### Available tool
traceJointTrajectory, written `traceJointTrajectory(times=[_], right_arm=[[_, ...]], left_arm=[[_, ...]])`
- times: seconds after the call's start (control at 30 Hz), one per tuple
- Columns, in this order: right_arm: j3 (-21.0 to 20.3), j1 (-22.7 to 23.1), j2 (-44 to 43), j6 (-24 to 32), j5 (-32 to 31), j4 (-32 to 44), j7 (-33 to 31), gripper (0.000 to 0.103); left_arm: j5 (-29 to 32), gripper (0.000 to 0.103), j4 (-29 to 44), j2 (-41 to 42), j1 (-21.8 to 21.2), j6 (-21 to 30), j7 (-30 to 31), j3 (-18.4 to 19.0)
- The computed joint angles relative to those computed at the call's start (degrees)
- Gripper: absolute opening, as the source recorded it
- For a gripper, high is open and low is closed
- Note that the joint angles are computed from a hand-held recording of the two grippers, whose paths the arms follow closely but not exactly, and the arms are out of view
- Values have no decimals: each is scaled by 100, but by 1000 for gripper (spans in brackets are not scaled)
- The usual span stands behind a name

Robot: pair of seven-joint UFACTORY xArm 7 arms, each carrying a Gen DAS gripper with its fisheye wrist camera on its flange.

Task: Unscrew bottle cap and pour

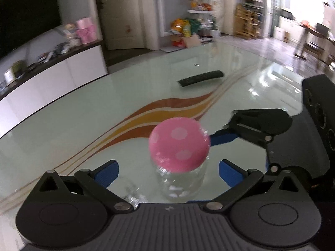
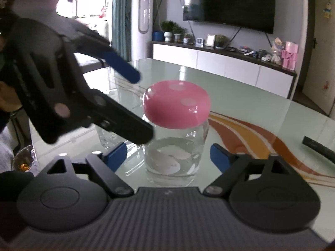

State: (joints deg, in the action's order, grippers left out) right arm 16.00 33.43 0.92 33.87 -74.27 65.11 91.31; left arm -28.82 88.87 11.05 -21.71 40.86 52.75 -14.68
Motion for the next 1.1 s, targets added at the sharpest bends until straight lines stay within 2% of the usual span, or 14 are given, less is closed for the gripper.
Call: traceJointTrajectory(times=[0.2,0.33,0.43,0.5,0.67,0.8,1.1], right_arm=[[-13,-90,-110,-289,1,-148,-194,79],[-20,-177,-217,-478,0,-261,-303,69],[-44,-290,-301,-769,61,-355,-372,67],[-28,-346,-323,-867,134,-380,-515,67],[-11,-439,-297,-988,288,-352,-774,68],[10,-455,-300,-983,384,-351,-961,71],[22,-480,-295,-985,583,-326,-1275,70]], left_arm=[[494,103,568,390,-161,340,-25,-37],[811,102,1107,682,-222,789,19,-44],[1045,94,1589,931,-274,1270,54,-31],[1245,93,2036,1153,-352,1677,58,-14],[1565,88,2748,1514,-513,2315,79,57],[1728,79,3376,1831,-640,2906,-5,111],[2136,79,3415,1797,-876,2998,127,218]])
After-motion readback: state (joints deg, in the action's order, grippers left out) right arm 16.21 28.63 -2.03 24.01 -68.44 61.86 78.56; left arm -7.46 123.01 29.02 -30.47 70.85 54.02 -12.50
